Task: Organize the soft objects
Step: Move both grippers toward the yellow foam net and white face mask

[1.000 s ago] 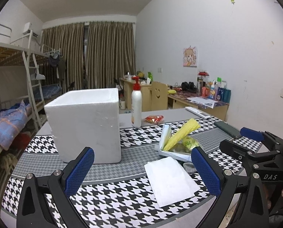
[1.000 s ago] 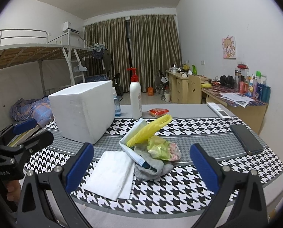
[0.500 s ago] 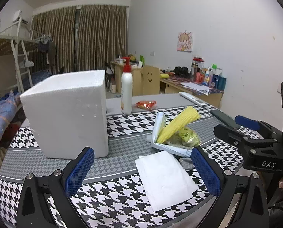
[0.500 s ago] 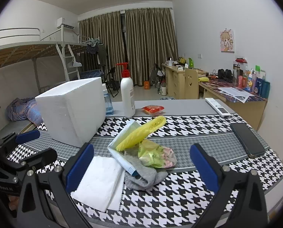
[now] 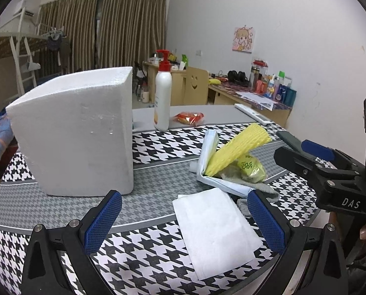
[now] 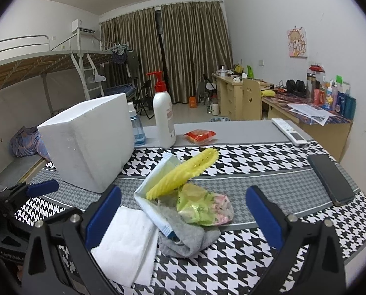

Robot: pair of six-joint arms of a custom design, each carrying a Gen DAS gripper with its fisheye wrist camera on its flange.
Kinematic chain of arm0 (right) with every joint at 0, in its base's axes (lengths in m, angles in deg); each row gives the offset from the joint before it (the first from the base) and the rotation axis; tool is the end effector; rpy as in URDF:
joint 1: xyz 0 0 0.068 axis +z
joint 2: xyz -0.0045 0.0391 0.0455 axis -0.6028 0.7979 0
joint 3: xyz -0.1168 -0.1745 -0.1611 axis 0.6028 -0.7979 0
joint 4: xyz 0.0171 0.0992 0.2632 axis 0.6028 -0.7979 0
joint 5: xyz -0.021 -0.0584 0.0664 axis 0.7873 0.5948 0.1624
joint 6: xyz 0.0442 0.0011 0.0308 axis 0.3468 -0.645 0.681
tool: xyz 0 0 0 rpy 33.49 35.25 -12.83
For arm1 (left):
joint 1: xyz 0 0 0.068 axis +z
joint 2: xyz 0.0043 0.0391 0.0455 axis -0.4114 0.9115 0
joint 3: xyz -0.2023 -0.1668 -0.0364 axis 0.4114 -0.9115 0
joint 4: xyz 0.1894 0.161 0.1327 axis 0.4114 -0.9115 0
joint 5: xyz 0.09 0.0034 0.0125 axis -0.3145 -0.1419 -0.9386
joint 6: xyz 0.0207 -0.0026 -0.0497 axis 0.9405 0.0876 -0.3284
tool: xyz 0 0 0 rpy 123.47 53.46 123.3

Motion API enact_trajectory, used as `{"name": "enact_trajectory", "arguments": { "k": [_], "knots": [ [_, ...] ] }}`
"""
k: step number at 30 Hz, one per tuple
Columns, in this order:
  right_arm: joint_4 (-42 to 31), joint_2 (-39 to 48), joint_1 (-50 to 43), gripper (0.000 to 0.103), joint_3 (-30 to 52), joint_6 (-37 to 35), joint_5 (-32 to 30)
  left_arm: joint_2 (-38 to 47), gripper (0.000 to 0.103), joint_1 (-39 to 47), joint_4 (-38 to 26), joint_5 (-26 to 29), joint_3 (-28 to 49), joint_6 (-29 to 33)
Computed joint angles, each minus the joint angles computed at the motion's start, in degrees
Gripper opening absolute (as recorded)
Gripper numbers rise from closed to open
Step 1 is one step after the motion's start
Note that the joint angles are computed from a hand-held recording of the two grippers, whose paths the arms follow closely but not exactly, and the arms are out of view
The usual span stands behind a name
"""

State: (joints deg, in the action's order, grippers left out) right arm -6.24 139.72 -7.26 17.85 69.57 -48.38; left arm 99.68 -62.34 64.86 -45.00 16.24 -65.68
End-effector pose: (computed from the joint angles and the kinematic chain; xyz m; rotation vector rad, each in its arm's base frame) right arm 0.3013 0.1740 0.1106 -0.4767 2.0428 0.4041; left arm 0.2212 -0.1525 0.0808 -0.0503 2.1639 -0.1222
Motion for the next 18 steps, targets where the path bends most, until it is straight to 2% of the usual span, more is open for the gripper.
{"name": "enact_trajectory", "arguments": {
  "k": [6, 10, 18],
  "knots": [
    [-1.1, 1.9, -0.9, 0.102, 2.3, 0.4, -1.5, 0.9, 0.100, 2.0, -0.6, 1.7, 2.1, 3.0],
    [-2.3, 2.6, -1.2, 0.102, 3.6, 1.2, -1.7, 1.7, 0.095, 4.3, -2.0, 5.4, 4.4, 5.7],
    [-5.4, 4.0, -2.3, 0.094, 6.9, 1.5, -3.8, 7.5, 0.088, 5.9, -3.7, 9.6, 10.1, 9.2]
  ]
}}
